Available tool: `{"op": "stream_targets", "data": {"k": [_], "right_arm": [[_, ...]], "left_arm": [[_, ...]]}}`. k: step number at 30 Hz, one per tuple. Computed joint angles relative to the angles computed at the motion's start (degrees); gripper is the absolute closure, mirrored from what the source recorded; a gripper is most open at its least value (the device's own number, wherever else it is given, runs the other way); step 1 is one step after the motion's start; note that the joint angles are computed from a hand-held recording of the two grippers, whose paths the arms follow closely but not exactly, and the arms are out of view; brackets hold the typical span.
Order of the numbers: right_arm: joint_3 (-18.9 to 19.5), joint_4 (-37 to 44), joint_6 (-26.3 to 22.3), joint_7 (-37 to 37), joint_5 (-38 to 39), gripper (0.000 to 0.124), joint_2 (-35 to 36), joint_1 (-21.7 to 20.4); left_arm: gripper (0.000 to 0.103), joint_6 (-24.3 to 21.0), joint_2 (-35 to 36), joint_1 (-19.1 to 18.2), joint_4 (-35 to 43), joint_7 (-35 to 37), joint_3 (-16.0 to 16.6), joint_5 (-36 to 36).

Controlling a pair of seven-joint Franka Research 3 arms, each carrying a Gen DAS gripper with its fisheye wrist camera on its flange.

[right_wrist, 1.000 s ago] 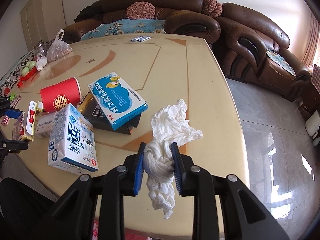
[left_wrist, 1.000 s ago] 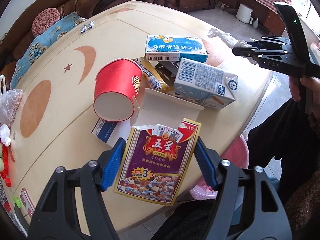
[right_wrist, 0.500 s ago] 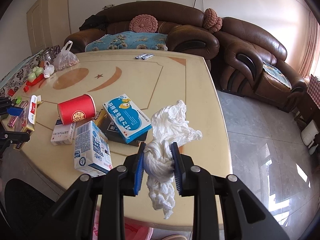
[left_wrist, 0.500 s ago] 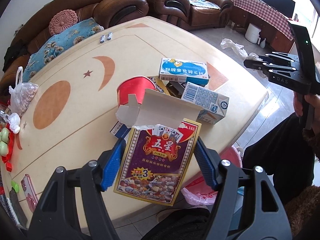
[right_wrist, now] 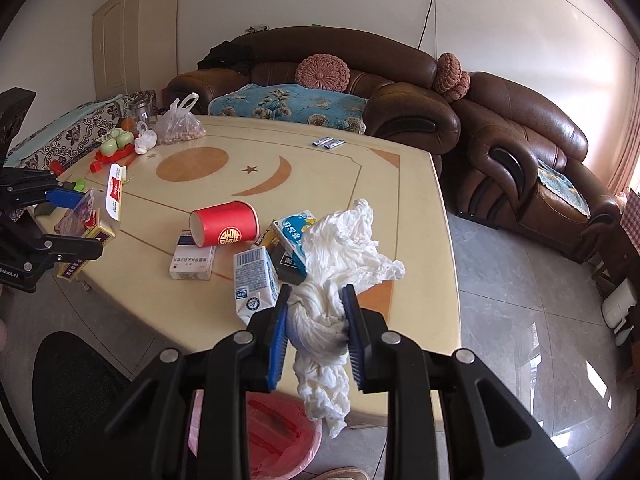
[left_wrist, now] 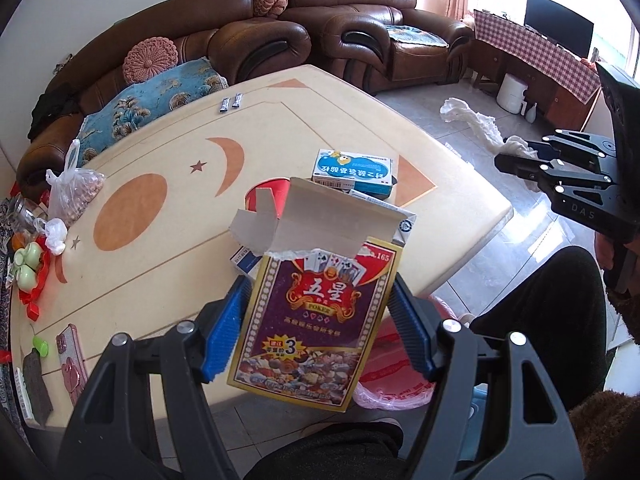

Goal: Collect trash
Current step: 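Grasp the purple playing-card box with the left tool while the right tool lifts the tissue, then carry tissue and card box over the pink bin and open both tools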

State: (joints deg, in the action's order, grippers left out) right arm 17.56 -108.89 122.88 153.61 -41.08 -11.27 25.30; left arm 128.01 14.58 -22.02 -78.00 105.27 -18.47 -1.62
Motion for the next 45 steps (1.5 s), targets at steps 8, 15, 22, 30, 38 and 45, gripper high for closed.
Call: {"op": "stream_targets", "data": {"k": [8, 15, 22, 30, 38, 45], "right_arm": [[2.40, -0.06, -1.52, 0.35, -0.35, 0.098, -1.15, 2.03], [3.63, -0.36, -2.20, 0.91, 0.05, 0.098, -1.28, 3.61], [3.74, -1.91, -0.63, 1.96, 2.39, 0.098, -0.58, 5.13], [2.96, -5.19, 2.67, 3.31, 6.28, 0.098, 0.56, 6.39], [1.62, -8.72, 6.01, 3.92, 10.51, 0.098, 1.99, 7.15], [0.23, -11.84, 10.08, 3.15, 13.98, 0.098, 3.57, 7.33]], "left_arm": [[0.035, 2.56, -6.61, 0.37, -9.81, 1.21, -0.50, -3.20], [0.035, 4.02, -10.19, -0.11, -16.13, 2.69, -0.50, -6.75], [0.035, 4.86, -11.62, -0.72, -20.48, 3.07, -0.35, -9.94], [0.035, 5.31, -11.39, -1.27, -24.44, 2.72, -0.46, -12.80], [0.035, 5.56, -9.30, -1.59, -26.15, 1.28, -1.05, -14.34], [0.035, 6.27, -5.97, -1.85, -26.47, -2.21, -1.78, -13.59]]}}
